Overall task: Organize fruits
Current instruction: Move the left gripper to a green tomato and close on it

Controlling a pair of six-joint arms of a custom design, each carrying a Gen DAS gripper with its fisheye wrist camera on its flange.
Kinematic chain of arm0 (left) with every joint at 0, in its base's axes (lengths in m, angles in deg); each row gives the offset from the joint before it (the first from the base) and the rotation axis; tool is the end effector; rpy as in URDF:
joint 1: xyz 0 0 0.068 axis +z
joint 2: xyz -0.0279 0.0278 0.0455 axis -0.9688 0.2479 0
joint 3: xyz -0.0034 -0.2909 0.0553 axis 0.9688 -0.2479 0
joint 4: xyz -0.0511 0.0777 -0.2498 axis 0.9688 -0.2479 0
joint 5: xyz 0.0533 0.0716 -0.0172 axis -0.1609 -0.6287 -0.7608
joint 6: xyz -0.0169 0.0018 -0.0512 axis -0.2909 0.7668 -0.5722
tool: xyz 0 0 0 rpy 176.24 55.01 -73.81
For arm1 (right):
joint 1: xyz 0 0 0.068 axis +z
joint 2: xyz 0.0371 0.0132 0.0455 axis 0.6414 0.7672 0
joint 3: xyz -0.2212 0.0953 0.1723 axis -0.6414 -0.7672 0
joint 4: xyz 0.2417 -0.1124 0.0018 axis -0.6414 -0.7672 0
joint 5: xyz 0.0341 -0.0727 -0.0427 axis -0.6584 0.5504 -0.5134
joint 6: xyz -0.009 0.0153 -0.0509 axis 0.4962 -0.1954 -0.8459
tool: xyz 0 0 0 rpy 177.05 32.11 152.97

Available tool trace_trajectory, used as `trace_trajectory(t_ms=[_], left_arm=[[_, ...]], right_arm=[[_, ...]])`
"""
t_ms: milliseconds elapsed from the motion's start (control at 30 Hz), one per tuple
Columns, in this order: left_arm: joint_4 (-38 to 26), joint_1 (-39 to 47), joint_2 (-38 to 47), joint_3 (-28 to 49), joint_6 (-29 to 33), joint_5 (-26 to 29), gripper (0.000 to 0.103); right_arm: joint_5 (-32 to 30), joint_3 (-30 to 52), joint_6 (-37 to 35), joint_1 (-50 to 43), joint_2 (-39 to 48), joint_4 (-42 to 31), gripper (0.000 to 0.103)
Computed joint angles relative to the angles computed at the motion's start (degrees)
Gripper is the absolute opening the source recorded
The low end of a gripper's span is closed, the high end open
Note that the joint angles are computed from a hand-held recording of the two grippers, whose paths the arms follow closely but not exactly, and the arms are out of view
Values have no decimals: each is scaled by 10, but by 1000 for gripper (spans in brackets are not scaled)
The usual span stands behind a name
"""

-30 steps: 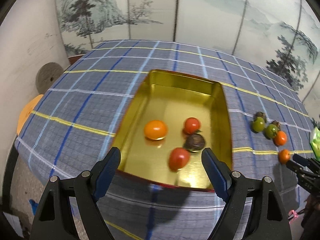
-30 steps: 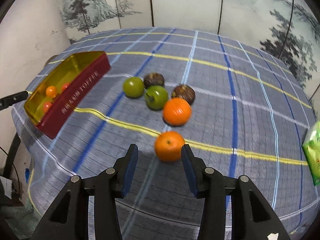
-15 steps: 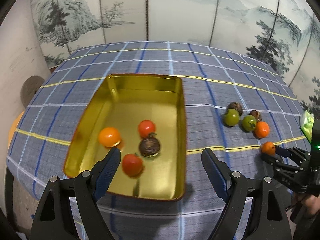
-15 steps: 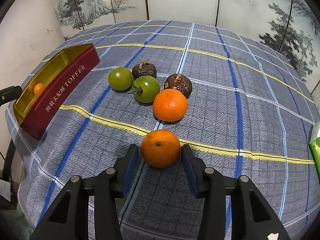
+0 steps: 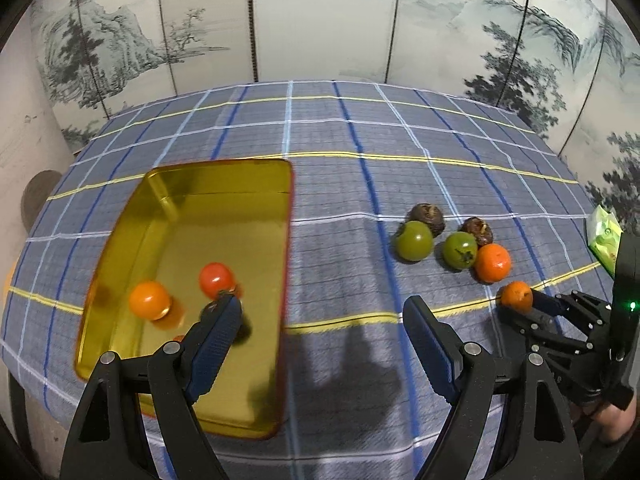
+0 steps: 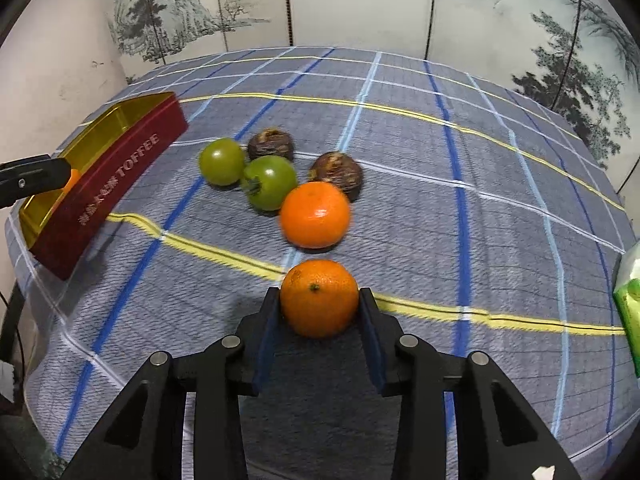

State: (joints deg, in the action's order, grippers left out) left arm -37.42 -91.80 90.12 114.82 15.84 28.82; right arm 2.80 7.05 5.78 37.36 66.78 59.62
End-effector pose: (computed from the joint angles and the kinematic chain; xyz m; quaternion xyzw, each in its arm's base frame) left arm 0.2907 -0.0846 0.1075 0.1067 0.9428 -0.0592 0.3102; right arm 0.2746 -0.0079 0.0781 -0.0387 0.9618 0.0398 0.2682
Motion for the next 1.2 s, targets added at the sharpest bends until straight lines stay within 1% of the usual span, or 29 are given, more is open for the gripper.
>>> trace_trajectory(t_ms=[200,467,533,667,833,867,1000,1200], left_arm=[[5,-34,40,33,-12,-10,83],[-15,-60,96,93,-29,-26,83],[-21,-61,109,107,-34,-24,83],[-38,-62,141,143,-46,-13,83],[-57,-70,172,180,-54,-13,82],[-60,-72,177,186,-55,-11,81],[-74,-74,197,215,-58,-4,73],[-95,-70,225,254,-65,18,65]], right_arm=[[3,32,-27,-48,21,-6,35],[5,83,-59,-99,66,4,35],[9,90,-64,-106,77,9,35],[-4,104,-68,-123,95,15,35],[-8,101,-70,-126,102,36,35],[-8,101,-69,-126,101,36,35],[-19,105,-67,-132,104,30,35],[-21,107,-68,-135,105,29,36]])
